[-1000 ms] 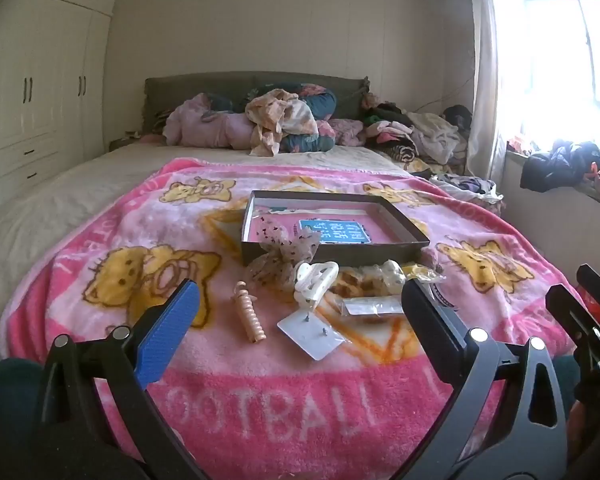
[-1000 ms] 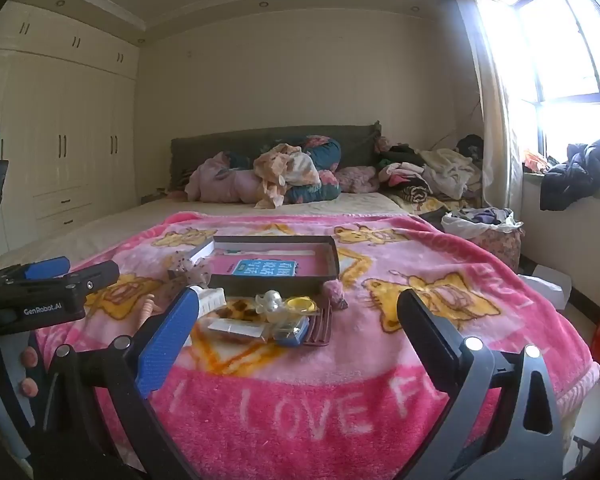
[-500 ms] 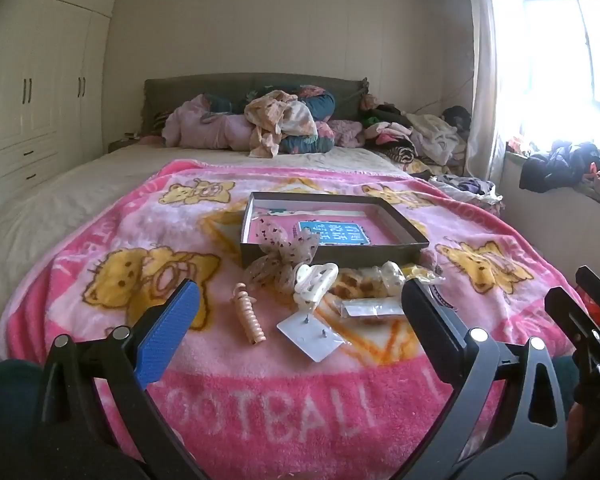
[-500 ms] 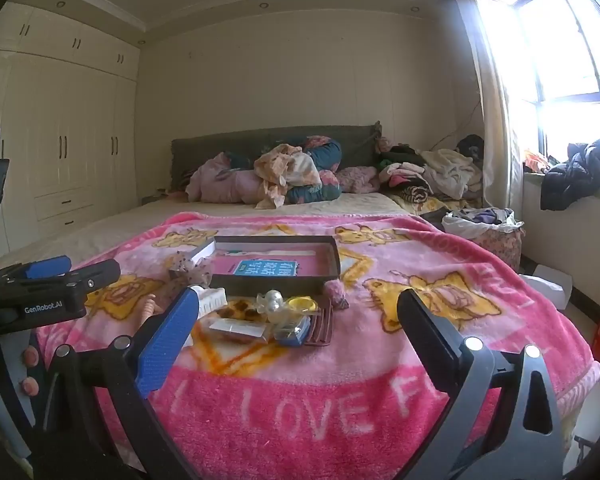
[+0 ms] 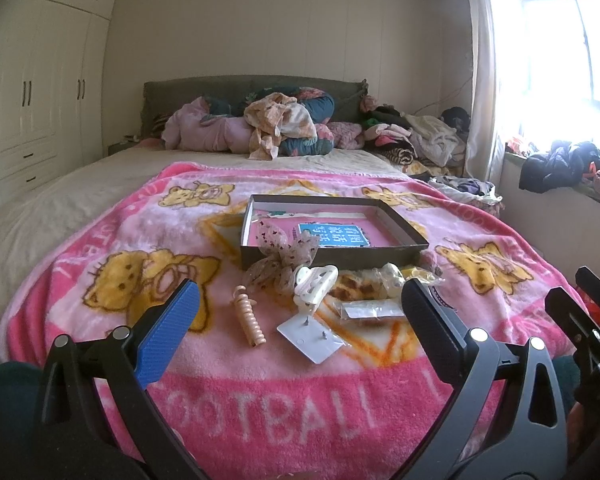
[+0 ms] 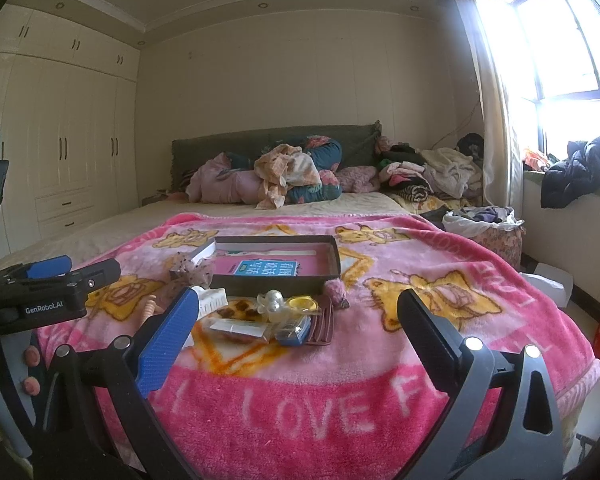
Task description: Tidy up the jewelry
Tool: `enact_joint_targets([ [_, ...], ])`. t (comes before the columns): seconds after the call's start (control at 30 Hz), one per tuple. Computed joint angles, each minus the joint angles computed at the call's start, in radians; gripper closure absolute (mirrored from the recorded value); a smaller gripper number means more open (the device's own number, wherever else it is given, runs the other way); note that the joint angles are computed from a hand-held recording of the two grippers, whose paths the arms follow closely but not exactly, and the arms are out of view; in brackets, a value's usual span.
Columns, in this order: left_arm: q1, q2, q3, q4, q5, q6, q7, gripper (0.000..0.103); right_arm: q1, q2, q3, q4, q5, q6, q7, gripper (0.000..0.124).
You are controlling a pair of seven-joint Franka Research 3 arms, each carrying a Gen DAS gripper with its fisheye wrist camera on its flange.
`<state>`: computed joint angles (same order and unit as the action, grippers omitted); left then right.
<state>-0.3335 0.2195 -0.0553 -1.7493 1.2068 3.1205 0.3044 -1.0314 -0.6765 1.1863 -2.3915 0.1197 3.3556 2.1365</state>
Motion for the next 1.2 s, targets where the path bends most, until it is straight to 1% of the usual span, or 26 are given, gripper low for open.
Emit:
enact_joint_targets([
  [0.47, 0.002, 0.0, -0.001, 0.001, 0.014, 0.0, -0.009, 0.011, 0.008, 0.005, -0.007, -0.002, 0.0, -0.001, -0.001, 0.027],
  [0.53, -0.002, 0.0, 0.004, 0.004, 0.029, 0.002, -0.026, 0.011, 0.01, 0.005, -0.011, -0.002, 0.0, -0.001, -0.002, 0.027],
  [0.57, 0.003, -0.004, -0.013, 0.007, -0.007, -0.014, 0.008, 0.011, 0.012, 0.006, -0.013, -0.002, -0.001, -0.002, -0.003, 0.027],
  [0.63, 0.005, -0.005, -0.019, 0.006, -0.027, -0.017, 0.029, 0.011, 0.013, 0.004, -0.016, -0.001, 0.0, -0.004, -0.003, 0.027],
  [0.73, -0.002, -0.004, -0.01, 0.007, -0.013, -0.013, 0.012, 0.011, 0.001, 0.001, -0.001, -0.005, 0.004, 0.007, 0.002, 0.027],
  [0.9, -0.005, -0.004, -0.005, 0.007, -0.005, -0.013, 0.006, 0.011, -0.004, 0.002, 0.005, -0.003, 0.005, 0.009, 0.001, 0.027],
  [1.0, 0.0, -0.004, -0.015, 0.006, -0.024, -0.018, 0.023, 0.011, -0.004, 0.008, 0.005, -0.002, 0.006, 0.007, 0.0, 0.027],
  [1.07, -0.005, -0.004, -0.006, 0.007, -0.004, -0.014, 0.006, 0.011, 0.0, 0.011, 0.003, -0.002, 0.005, 0.001, -0.001, 0.027],
  [1.13, -0.001, -0.005, -0.015, 0.007, -0.025, -0.024, 0.025, 0.011, 0.006, 0.009, 0.001, -0.002, 0.004, -0.006, 0.002, 0.027],
  [1.2, 0.012, -0.006, -0.042, 0.007, -0.101, -0.044, 0.095, 0.011, 0.0, 0.029, 0.002, 0.005, -0.004, -0.004, -0.001, 0.027],
])
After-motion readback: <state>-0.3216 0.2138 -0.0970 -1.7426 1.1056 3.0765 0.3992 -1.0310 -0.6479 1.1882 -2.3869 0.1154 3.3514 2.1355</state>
